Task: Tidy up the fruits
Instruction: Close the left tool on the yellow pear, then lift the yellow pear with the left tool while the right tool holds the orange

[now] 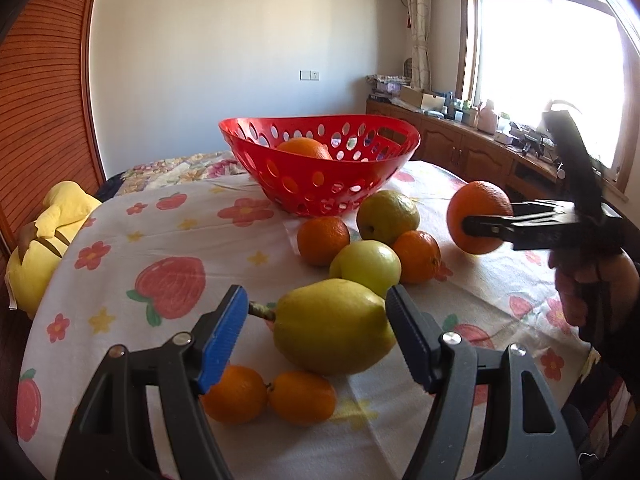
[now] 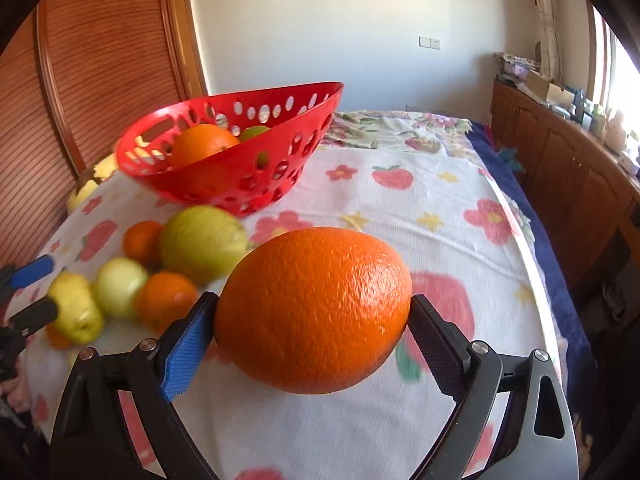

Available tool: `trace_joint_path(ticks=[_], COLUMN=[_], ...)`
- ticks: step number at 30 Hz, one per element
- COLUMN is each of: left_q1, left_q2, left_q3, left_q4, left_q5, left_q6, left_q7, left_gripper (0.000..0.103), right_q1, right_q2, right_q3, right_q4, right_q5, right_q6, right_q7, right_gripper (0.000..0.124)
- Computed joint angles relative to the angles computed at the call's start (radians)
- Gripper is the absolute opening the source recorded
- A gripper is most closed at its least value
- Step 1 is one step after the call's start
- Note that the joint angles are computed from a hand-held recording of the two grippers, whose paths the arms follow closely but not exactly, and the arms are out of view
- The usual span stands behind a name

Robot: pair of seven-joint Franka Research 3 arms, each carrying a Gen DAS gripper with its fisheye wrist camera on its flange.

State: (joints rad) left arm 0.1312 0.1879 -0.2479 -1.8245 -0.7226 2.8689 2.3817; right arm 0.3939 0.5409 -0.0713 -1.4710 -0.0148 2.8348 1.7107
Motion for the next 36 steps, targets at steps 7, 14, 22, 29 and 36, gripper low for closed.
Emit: trace_joint_path(ticks=[7, 14, 22, 29, 36], left_q1=[-0.017, -0.023, -0.042, -0.010, 0.016], left_q2=[0.017, 0.038, 0.075, 0.088, 0.096], left_q3=[0.021, 0.030, 0.059, 0.027, 0.002], left_q4=[0.021, 0.049, 0.089, 0.106, 0.129], left_q5=[0.116, 0.234, 0.438, 0.424, 0.353], left_q6=[-0.045, -0.075, -0.129, -0.143, -0.187], left_q7=[-0.096, -0.194, -0.363, -0.351, -0.293], left_gripper=[0.075, 0.080, 0.081, 0.081, 0.073], right_q1=[0.005, 0.044, 0.085, 0.088, 0.090], right_q2=[-0.108, -0.131, -0.130, -0.133, -0.132], right_q3=[0.019, -0.014, -0.061, -0.063, -0.065], right_q4=[-0.176, -0.223, -0.252, -0.258, -0.257], right_q5=[0.027, -0.006, -0.048, -0.048, -0.049], right_q6=[0.081, 0.116, 0.179, 0.186, 0.187], right_q7=[-0.008, 0.035, 0.081, 0.082, 0.082], right_gripper=[0.094, 0.094, 0.095, 0.095, 0.095])
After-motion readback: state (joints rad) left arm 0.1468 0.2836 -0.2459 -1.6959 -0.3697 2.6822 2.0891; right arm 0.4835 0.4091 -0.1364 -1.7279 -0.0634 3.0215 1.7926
